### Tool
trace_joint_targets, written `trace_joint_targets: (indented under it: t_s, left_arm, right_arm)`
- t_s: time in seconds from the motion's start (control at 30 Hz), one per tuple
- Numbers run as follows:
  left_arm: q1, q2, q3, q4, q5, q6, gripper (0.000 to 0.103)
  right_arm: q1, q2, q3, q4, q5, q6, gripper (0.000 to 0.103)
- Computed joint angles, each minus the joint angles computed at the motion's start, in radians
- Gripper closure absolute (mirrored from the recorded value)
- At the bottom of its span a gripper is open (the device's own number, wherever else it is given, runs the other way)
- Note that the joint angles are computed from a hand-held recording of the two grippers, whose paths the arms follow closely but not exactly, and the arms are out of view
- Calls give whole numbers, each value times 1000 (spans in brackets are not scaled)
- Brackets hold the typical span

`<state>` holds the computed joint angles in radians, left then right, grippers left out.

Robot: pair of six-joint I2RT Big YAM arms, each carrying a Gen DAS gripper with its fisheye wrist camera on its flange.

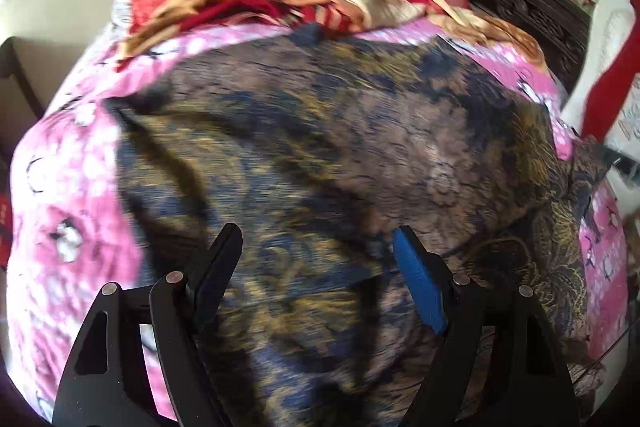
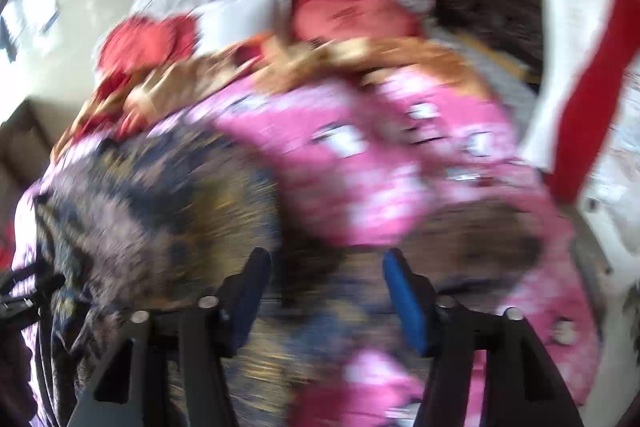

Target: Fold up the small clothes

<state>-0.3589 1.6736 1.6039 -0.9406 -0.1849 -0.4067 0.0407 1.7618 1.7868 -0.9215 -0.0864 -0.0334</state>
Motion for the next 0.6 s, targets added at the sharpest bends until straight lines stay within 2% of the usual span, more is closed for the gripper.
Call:
trace_joint_targets:
  t_s: [0.07,0.17,0.3,0.37,0.5,0.6]
  left_arm:
    - [-6,31,30,-15,12,4,25]
    - [-11,71,71,-34,33,7,25]
    - [-13,96,93,-50,42,-3,25]
    - [-14,99,96,-54,39,3,25]
    - [-11,96,95,-64,37,10,25]
    - [-5,90,86,-62,44,-2,25]
  right_arm:
    - [-60,-14,7,-11,-18,36,38]
    - [-138,21,62,-61,-61,124,36]
    - [-206,109,142,-137,-205,264,36]
    - [-218,144,163,-135,-257,331,35]
    - [-227,214,224,-156,-276,449,34]
    - [-238,240,229,-97,-329,529,34]
